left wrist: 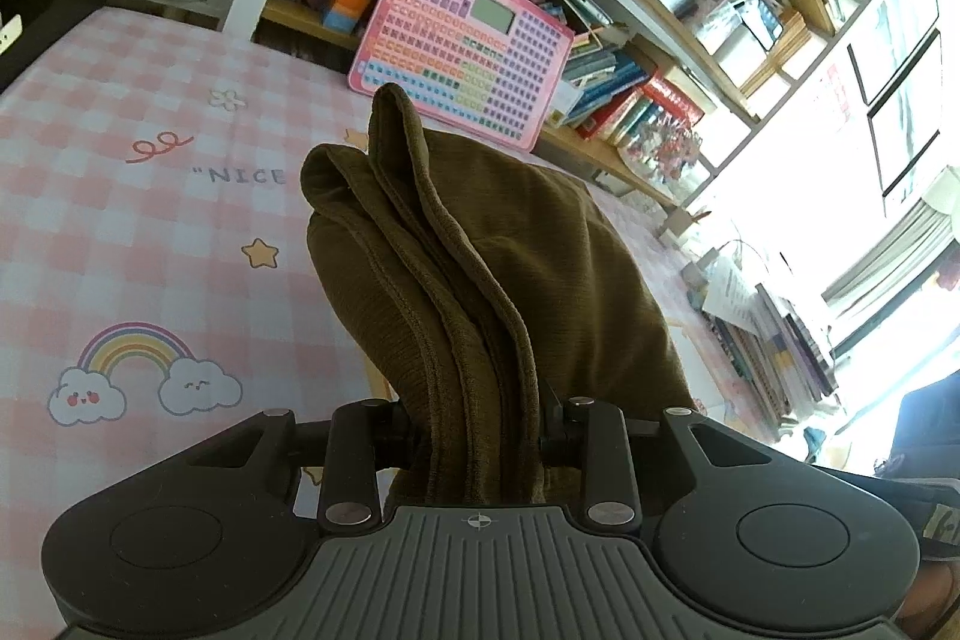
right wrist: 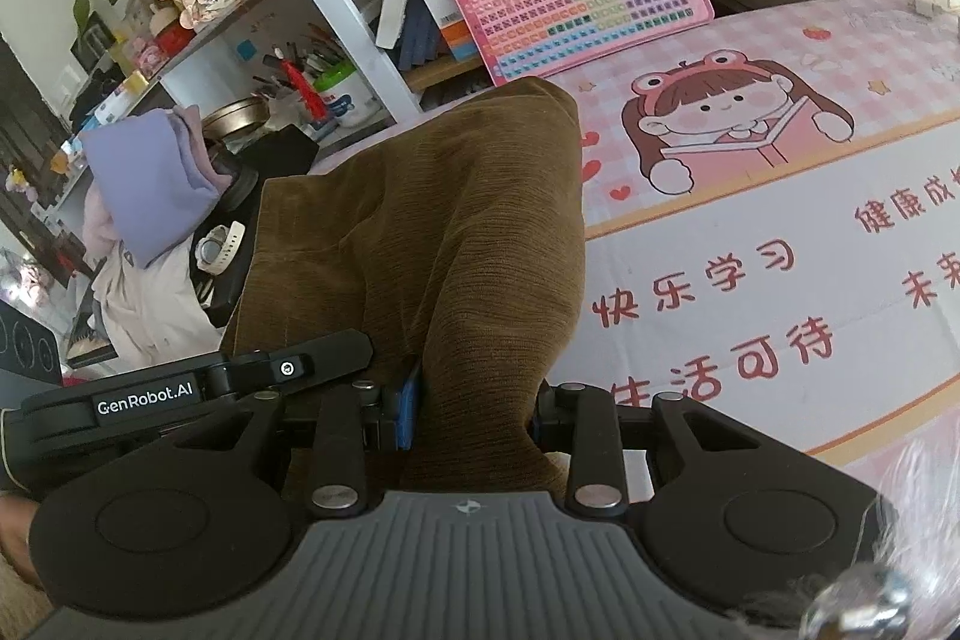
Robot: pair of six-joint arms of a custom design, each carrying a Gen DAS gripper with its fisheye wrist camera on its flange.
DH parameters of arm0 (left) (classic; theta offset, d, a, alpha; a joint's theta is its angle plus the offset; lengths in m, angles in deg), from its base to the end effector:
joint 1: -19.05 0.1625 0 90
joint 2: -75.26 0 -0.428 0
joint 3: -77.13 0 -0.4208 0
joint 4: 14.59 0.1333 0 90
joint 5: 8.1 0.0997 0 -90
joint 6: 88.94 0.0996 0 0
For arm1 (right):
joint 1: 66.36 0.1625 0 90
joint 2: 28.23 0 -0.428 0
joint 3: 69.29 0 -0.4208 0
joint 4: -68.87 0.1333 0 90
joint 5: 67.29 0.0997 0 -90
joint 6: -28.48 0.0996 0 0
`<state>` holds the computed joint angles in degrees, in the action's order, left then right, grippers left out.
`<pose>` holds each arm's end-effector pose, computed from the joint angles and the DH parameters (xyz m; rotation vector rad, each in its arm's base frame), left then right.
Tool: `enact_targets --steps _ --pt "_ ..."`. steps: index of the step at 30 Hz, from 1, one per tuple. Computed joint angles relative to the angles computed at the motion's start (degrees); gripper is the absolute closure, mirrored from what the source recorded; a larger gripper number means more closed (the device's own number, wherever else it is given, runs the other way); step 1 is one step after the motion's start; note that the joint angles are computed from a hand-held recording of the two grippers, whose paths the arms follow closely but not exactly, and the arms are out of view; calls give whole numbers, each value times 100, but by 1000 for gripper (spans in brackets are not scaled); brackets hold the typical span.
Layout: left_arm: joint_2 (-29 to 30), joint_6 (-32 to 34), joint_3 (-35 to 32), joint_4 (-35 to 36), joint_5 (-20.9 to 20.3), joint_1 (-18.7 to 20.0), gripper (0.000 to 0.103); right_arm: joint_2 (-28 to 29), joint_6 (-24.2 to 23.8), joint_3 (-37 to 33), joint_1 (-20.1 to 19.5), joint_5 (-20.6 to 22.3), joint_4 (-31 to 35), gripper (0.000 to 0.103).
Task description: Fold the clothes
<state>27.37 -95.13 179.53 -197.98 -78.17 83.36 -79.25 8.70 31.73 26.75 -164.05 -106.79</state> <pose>-0.1387 -0.6742 0.1271 0.3030 2.7887 -1.0852 0.1582 -0.6708 0.1506 0.5052 -2.7642 0.8700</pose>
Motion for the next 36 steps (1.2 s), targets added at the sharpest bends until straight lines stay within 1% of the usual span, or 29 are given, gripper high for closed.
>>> enact_targets --steps 4,7,10,13,16,21,26,30,33,35,36 --pt "42 -36 -95 -17 37 4 72 27 -47 -151 8 44 174 73" --pt "108 -51 -246 9 106 30 72 139 -118 -408 -1 141 397 73" --pt "202 -51 -477 91 206 71 72 336 -203 -790 -20 261 687 73" --pt "383 58 -899 276 323 163 72 650 -309 -1355 -45 396 1051 73" --pt "633 129 -1452 495 468 280 72 1130 -384 -2174 -56 512 1514 72" --pt "1151 140 -2578 948 605 536 72 2132 -487 -3819 -50 660 2279 72" --pt "1765 107 -3779 1578 727 715 72 3032 -442 -5325 -71 601 2845 72" --pt "2312 196 -4751 2032 719 839 71 3671 -315 -6417 -135 595 3227 72" --pt "2742 52 -5489 2392 818 924 66 4154 -187 -7233 -185 509 3497 69" --pt "2867 -53 -5720 2630 932 947 64 4369 -154 -7636 -194 341 3731 63" --pt "2906 -83 -5791 2713 983 955 62 4347 -154 -7631 -200 298 3773 61"
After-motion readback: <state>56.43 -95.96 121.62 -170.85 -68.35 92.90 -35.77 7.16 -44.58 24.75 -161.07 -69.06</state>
